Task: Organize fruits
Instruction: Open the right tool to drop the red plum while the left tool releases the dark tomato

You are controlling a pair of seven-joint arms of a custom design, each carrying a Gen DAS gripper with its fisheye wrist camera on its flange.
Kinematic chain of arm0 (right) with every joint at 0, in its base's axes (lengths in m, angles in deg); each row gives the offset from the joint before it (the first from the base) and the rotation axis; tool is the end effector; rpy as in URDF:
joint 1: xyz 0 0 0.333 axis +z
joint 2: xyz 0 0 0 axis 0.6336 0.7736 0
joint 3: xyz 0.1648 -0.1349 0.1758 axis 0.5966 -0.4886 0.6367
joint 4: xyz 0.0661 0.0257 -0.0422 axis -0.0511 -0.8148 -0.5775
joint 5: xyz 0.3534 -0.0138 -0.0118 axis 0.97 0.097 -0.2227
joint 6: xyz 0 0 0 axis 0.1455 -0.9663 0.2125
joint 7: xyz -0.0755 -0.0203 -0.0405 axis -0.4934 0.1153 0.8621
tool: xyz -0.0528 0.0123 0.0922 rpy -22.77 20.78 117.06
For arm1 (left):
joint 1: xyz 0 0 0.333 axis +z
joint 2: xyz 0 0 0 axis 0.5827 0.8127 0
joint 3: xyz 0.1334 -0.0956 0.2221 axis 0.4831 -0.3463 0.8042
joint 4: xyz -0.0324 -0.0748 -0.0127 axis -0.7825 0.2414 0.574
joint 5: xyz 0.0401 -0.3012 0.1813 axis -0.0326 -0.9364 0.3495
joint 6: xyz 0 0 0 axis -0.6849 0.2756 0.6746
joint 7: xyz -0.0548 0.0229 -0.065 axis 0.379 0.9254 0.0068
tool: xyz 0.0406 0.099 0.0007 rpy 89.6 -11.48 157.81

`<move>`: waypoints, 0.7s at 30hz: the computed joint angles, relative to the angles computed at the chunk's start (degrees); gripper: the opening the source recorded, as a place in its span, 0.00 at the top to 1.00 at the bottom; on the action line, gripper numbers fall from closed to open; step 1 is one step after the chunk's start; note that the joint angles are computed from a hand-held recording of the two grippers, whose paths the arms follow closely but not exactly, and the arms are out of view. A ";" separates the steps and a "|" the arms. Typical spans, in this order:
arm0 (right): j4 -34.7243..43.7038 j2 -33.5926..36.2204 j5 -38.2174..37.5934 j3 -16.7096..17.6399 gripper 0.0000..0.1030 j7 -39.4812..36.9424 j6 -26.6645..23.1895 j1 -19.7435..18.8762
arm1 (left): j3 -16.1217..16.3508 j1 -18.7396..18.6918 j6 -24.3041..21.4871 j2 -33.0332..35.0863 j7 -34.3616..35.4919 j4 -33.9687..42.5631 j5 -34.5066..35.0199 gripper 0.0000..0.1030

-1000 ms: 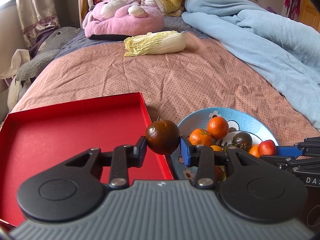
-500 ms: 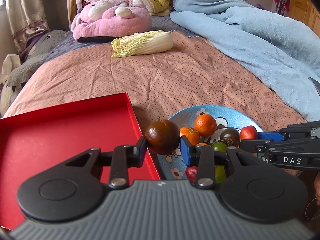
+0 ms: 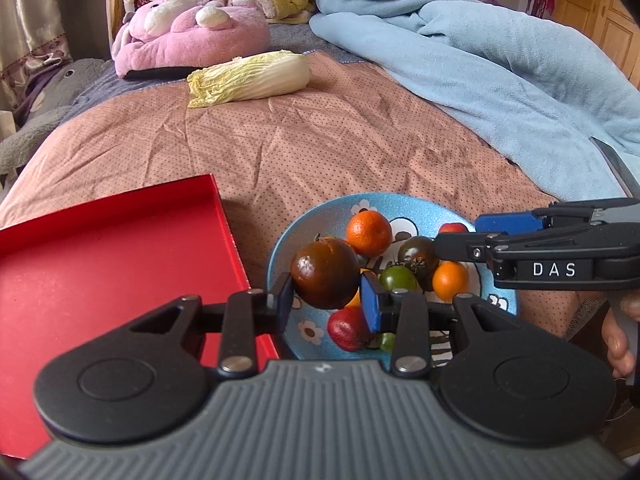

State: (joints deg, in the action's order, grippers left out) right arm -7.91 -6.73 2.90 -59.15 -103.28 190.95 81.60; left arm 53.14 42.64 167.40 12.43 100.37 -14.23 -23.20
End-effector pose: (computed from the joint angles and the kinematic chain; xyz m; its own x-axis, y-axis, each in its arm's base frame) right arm 0.5879 0.4068 0.3245 -0.3920 -0.8983 -0.1984 -0.5850 0.4099 -0.6998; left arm 0.7215 -0.1011 0.3310 -0.8202 -0.5672 0.0746 -0.4417 0.5450 -0.7127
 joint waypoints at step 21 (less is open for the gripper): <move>-5.36 -5.83 -6.92 1.05 0.27 6.44 -2.08 2.22 | -2.30 3.21 -0.28 -8.15 14.85 -13.08 -8.39 0.45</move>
